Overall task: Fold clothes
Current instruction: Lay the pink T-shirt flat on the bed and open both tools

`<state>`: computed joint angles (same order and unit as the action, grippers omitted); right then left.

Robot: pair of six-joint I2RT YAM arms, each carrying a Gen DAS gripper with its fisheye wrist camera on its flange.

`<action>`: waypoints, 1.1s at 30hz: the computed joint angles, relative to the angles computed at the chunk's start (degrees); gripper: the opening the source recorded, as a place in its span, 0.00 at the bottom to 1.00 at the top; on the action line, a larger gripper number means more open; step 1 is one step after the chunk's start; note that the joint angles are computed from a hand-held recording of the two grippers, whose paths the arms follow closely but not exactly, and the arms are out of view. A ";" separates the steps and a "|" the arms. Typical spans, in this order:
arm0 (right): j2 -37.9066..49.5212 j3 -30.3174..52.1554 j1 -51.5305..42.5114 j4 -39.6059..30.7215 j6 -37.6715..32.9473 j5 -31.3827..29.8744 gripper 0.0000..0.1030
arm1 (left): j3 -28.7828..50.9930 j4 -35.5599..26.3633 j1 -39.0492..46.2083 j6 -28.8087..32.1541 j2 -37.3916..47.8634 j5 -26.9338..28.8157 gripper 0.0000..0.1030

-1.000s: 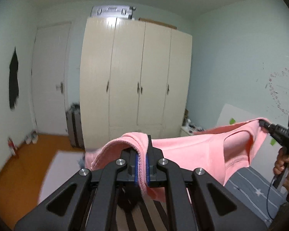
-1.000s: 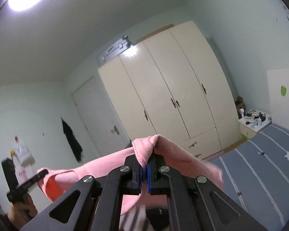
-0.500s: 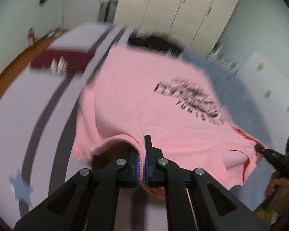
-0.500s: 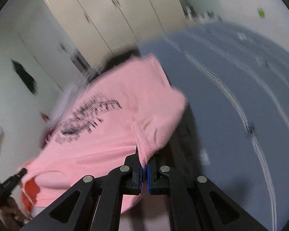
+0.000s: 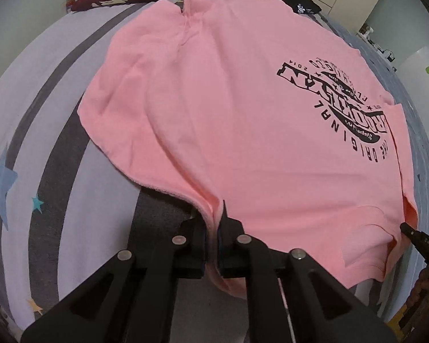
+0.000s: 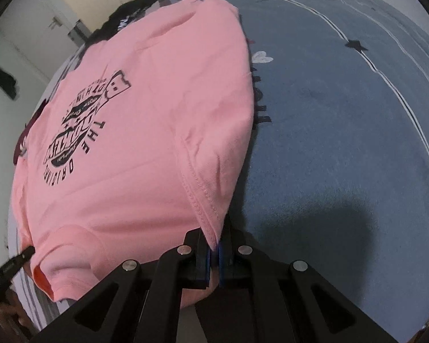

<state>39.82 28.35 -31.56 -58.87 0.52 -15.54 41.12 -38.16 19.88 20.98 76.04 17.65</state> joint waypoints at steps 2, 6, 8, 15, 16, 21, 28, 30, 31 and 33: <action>0.19 1.30 0.15 -1.58 -2.97 1.04 0.04 | 1.42 -3.37 1.42 0.43 -1.52 -0.09 0.15; 1.23 6.32 -0.51 -6.71 -9.74 2.94 0.09 | 4.69 -9.78 4.73 1.45 -4.16 -0.05 0.30; -6.24 9.34 3.68 -14.96 -10.87 5.95 0.09 | 7.03 -11.38 8.31 1.66 -5.41 1.21 0.37; -4.15 14.27 13.65 -11.73 -0.10 3.17 0.09 | 17.29 -3.31 14.05 -6.39 10.26 2.83 0.47; -2.80 13.92 16.71 -8.88 2.80 3.67 0.09 | 19.76 -3.38 14.22 -6.69 13.94 3.83 0.47; 11.22 14.84 31.19 8.21 15.42 9.54 0.10 | 27.15 -6.42 15.20 -5.21 26.82 5.40 0.47; 10.19 16.56 30.29 0.13 16.33 12.03 0.10 | 21.98 -5.30 16.86 -1.94 23.68 8.07 0.40; 7.89 14.04 26.54 -3.49 14.31 11.24 0.10 | 21.13 -5.60 17.00 -0.26 23.19 9.19 0.10; 6.83 12.77 24.33 -5.26 12.96 10.87 0.10 | 20.56 -5.21 16.64 0.46 22.79 8.81 0.08; 3.63 10.36 19.44 -8.82 9.16 10.90 0.10 | 18.66 -4.46 16.78 1.41 20.82 9.17 0.02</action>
